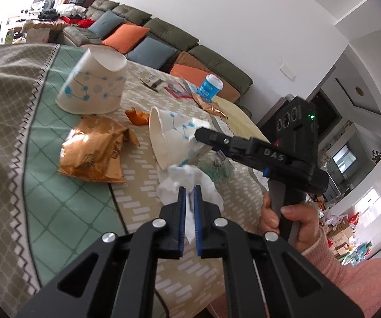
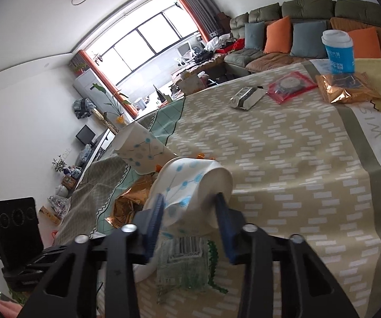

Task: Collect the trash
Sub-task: 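Carry the paper cup in the right tool while the left tool carries the tissue over the teal bin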

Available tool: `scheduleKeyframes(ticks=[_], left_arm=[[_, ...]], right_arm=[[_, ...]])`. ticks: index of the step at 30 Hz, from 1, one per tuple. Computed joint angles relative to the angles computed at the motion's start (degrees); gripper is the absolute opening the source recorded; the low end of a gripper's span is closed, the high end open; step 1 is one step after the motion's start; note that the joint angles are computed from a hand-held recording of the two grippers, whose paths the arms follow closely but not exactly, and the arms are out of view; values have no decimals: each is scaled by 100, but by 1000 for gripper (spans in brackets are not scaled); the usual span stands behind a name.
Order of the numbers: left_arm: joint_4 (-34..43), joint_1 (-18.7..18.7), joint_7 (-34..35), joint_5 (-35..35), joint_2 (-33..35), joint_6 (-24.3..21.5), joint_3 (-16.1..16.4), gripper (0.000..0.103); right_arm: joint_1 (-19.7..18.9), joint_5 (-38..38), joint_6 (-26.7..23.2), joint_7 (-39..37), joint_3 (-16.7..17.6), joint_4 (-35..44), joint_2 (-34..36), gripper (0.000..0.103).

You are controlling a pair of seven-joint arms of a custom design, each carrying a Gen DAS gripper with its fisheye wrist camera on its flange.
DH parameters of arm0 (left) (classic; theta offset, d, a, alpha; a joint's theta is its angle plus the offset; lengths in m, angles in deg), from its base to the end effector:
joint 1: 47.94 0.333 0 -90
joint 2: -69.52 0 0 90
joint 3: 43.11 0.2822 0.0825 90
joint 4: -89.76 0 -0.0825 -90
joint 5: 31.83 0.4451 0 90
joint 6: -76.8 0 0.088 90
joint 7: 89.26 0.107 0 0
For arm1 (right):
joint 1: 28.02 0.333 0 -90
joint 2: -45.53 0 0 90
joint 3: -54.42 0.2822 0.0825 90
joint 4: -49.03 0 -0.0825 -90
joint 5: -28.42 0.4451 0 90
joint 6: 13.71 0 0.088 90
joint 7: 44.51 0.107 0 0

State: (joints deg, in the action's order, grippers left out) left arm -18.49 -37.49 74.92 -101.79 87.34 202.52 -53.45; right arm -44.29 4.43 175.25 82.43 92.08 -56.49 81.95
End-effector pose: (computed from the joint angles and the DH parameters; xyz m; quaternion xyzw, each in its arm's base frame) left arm 0.6748 -0.0283 0.2974 0.4466 -0.7502 0.4820 0.0743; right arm 0.6724 0.2505 0.2928 -0.5853 0.6555 -0.0556 0.4739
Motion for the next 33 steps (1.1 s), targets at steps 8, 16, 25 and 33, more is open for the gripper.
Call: scheduleKeyframes(ticks=[8,16,25,33], left_arm=[[44,16,-127,166,26,-95,44,38],[211,-100,-225,400,206,140,-57,38],[204,102,0,120,190,-143,-116,7],[-162,282,366,-417,-236,-301,87,6]], right_arm=[[155,-157,396,445,-315,-234,-279,24],[411,-562,690,982,-715,-323,-530,24],[647,-1111,807,1586,-1003,-205,-618,24],[781,-1791,843,2090,-1083,159,-492,24]])
